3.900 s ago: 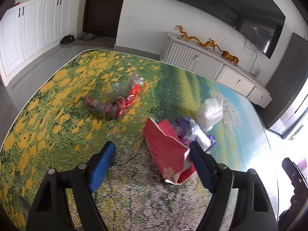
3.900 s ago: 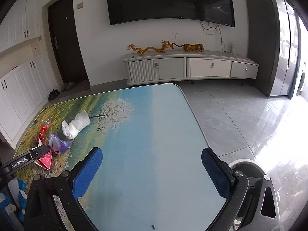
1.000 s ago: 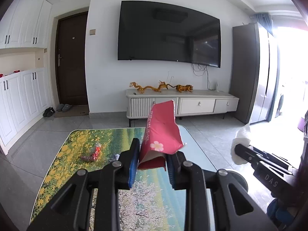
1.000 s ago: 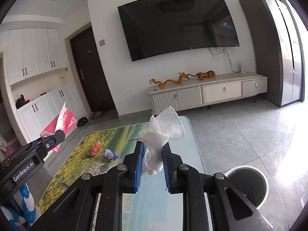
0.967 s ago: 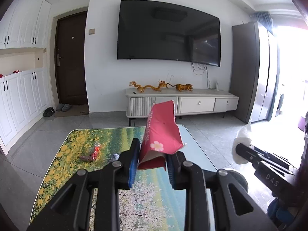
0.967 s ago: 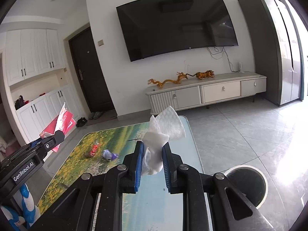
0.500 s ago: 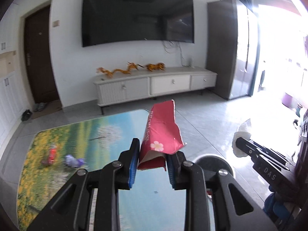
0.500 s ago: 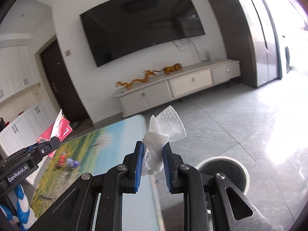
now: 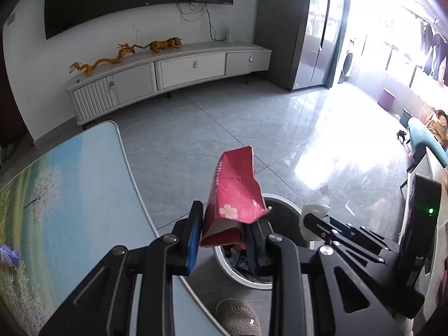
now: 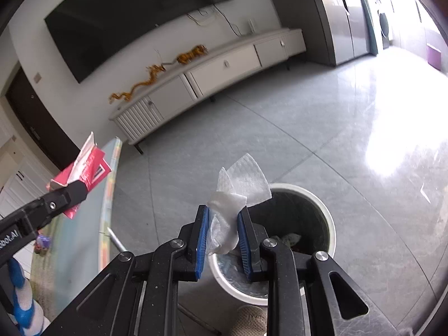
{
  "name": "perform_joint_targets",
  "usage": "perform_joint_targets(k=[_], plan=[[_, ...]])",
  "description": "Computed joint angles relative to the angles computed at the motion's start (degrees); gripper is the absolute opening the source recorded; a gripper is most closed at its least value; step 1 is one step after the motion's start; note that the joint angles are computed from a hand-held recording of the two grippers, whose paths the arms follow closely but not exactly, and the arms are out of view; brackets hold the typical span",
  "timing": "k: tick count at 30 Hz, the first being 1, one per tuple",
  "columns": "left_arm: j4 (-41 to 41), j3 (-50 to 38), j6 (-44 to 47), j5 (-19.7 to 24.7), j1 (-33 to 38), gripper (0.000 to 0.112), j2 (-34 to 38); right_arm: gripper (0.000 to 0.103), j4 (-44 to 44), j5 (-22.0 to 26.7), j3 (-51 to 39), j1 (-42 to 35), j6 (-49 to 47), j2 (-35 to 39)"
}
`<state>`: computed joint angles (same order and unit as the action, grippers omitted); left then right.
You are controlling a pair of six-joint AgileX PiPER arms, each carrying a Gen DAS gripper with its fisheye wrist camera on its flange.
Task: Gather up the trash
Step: 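Carry both bags over the trash bin and open both tools to drop them, then move both open tools back over the table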
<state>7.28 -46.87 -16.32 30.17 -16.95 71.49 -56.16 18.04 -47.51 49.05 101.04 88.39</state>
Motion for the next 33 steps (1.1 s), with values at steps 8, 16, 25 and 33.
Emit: perform_joint_targets(k=[8, 16, 25, 33], plan=[[-17.0, -6.4, 13.4, -3.9, 0.1, 0.043, 15.2, 0.042, 10.5, -7.8, 1.1, -8.8, -11.9, 6.3], [-30.5, -9.7, 25.1, -1.8, 3.0, 0.054, 19.5, 0.050, 12.9, -9.1, 4.2, -11.7, -12.6, 6.0], [-21.7, -8.2, 16.0, -1.4, 4.7, 0.057, 12.8, 0.066, 12.2, -3.5, 1.5, -10.3, -12.2, 2.6], [4.4, -2.1, -7.9, -1.9, 5.0, 0.061, -1.7, 0.092, 6.2, 6.6, -2.8, -2.2, -6.5, -2.4]])
